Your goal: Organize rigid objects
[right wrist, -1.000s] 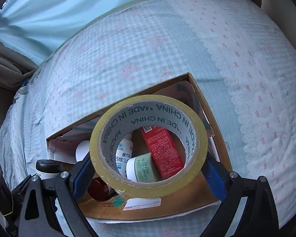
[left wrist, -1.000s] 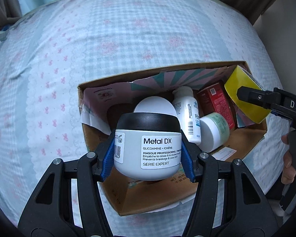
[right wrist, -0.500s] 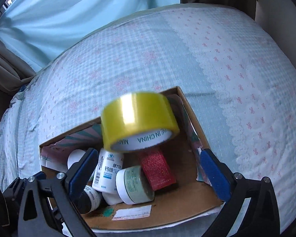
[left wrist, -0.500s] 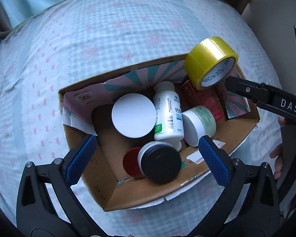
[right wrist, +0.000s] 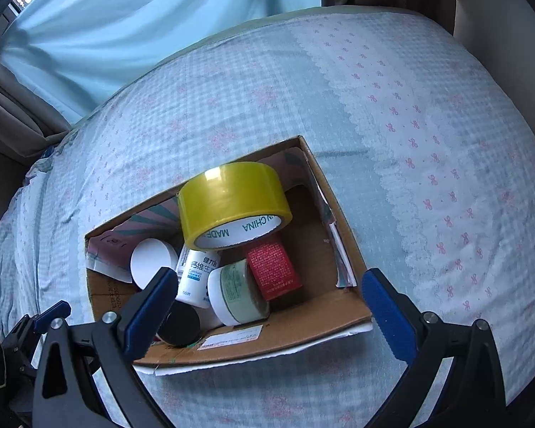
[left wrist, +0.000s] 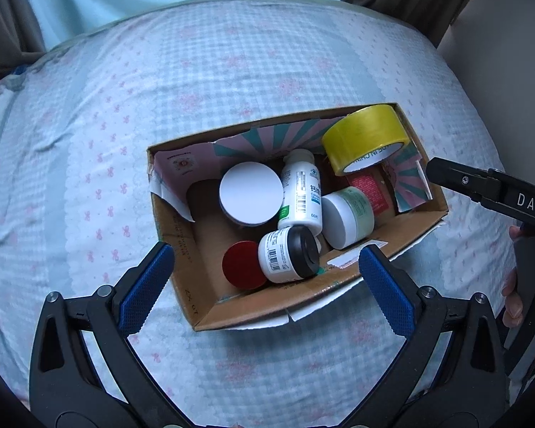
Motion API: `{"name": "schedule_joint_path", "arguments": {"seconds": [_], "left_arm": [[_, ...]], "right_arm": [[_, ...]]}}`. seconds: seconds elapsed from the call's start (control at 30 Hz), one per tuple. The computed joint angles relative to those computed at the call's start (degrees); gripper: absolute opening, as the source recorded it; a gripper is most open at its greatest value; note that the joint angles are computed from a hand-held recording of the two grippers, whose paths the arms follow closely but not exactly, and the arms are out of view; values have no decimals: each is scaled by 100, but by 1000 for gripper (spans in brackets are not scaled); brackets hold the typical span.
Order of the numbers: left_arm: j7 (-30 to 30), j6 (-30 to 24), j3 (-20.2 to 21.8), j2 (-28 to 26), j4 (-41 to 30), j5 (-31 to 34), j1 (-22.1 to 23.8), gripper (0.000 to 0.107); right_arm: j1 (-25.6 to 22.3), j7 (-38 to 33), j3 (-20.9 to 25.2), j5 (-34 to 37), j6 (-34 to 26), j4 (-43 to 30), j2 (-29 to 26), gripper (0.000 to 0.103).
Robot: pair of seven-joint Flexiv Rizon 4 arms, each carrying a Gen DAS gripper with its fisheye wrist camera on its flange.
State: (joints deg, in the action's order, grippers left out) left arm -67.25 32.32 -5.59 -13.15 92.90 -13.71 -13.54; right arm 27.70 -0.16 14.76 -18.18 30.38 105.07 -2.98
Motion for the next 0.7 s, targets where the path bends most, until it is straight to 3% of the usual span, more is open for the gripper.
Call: {"name": "schedule_joint_path", "arguments": {"seconds": [0.33, 0.47, 0.7], "left_arm": [[-337, 82, 85, 929, 386, -138, -13, 103], [-702, 49, 88, 1287, 433, -53, -50, 103], [-1673, 11, -41, 1896, 259, 509, -138, 103]], "right_arm": [[213, 264, 237, -180, -1067, -472, 494, 103], [286, 40, 309, -190, -1710, -805, 608, 103], [346, -813, 417, -23, -2336, -1239, 922, 103]]}}
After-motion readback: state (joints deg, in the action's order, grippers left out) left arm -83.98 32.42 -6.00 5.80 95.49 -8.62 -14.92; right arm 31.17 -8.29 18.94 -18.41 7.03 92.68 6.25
